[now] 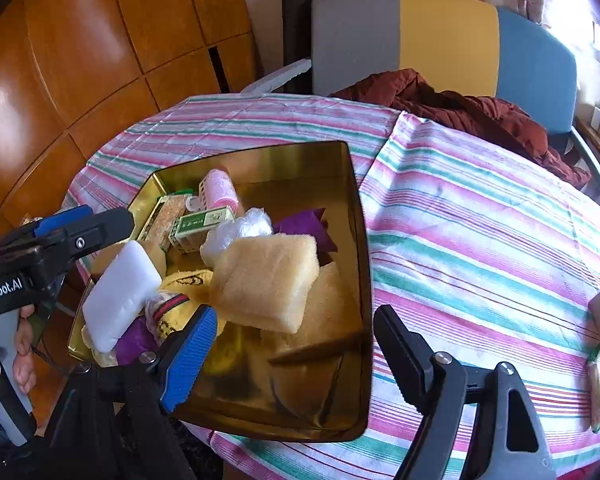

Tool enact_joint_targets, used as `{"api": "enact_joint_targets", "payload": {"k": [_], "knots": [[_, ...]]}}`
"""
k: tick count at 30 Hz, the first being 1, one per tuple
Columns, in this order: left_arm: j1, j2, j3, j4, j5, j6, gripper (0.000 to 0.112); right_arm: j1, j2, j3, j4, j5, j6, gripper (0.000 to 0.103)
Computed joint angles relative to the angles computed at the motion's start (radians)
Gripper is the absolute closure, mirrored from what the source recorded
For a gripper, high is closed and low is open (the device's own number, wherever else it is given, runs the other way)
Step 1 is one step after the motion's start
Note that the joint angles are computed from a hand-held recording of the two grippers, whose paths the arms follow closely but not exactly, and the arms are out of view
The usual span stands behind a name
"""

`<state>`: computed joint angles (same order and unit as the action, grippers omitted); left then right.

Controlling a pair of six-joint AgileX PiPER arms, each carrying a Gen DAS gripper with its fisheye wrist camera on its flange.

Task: Organize objects
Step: 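Move both open tools from the tray over the cracker packet and cream box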

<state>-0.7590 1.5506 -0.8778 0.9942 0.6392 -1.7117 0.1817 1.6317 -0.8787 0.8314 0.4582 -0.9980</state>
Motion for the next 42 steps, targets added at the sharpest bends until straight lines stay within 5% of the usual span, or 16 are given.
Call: {"api": "enact_joint_targets", "payload": {"k": [14, 27, 42], "knots": [[-0.065, 0.021, -0.045, 0.011, 0.04, 0.04, 0.022, -0.065, -0.011, 0.007, -0.054, -0.015, 0.067, 0.021], [-0.103, 0.118, -0.216, -0.058, 0.028, 0.24, 0.022, -0.314, 0.048, -0.067, -0.196, 0.053, 0.197, 0.021], [-0.111, 0.281, -0.434, -0.254, -0.041, 0.528, 0.022, -0.681, 0.301, -0.514, -0.596, 0.272, 0.457, 0.021]]}}
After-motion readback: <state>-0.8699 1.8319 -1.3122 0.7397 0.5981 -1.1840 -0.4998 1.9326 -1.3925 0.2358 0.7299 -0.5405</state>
